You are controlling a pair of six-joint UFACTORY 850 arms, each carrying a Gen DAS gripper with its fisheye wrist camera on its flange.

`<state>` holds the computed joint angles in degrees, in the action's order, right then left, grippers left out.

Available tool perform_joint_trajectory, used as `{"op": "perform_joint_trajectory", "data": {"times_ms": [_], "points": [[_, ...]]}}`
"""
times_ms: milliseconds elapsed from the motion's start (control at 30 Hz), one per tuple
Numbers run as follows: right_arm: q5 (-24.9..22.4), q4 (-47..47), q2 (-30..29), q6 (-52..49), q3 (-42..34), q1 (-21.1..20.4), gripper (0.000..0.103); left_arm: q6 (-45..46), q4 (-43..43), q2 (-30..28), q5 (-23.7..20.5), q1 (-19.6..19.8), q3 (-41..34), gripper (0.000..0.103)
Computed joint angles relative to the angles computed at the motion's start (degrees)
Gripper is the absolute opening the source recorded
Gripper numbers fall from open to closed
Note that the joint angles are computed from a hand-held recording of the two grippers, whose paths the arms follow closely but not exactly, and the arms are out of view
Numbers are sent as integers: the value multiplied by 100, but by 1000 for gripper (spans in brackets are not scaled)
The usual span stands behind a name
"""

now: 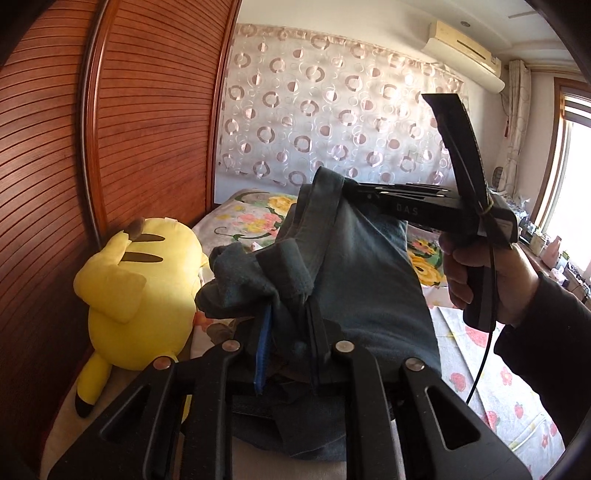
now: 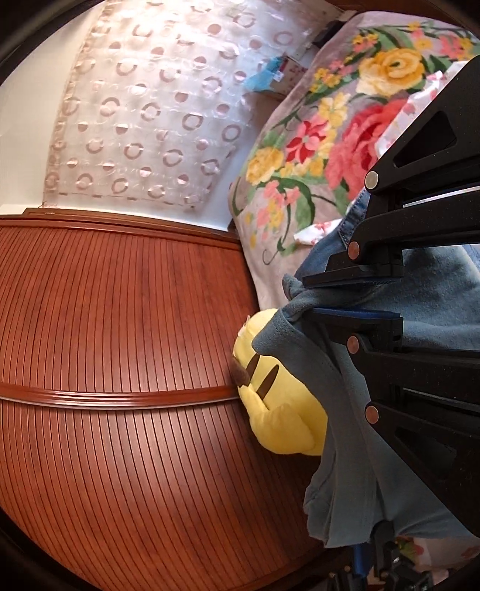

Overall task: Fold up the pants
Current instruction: 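Lift the folded shorts with both grippers and carry them to the jeans stack, then lower the shorts onto the folded jeans stack and open both grippers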

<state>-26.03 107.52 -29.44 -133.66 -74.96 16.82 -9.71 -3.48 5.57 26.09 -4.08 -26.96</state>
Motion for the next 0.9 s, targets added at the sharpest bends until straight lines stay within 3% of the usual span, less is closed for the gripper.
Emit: {"op": "perform_joint_trajectory", "data": {"times_ms": [100,133,167,233,300,433,667,900], "points": [[13,-174,92,296,31,-5,29,175,-175,96,-63,-27,17,35],[-23,-179,144,370,83,-21,33,404,-435,130,-46,-71,28,47],[-47,-191,167,465,94,-40,34,584,-622,128,-18,-82,26,52],[-292,-471,229,909,141,-157,34,675,-606,112,-61,-58,-7,52],[-459,-247,329,697,313,-221,34,802,-679,125,-109,-80,-40,54],[-800,-454,391,833,516,-306,34,846,-614,83,-81,-136,-92,77],[-475,-390,135,769,346,-306,34,1213,-873,-278,-232,-327,-230,77],[-290,-628,-269,1169,-91,-221,34,1122,-840,-515,-302,-261,-302,77]]}}
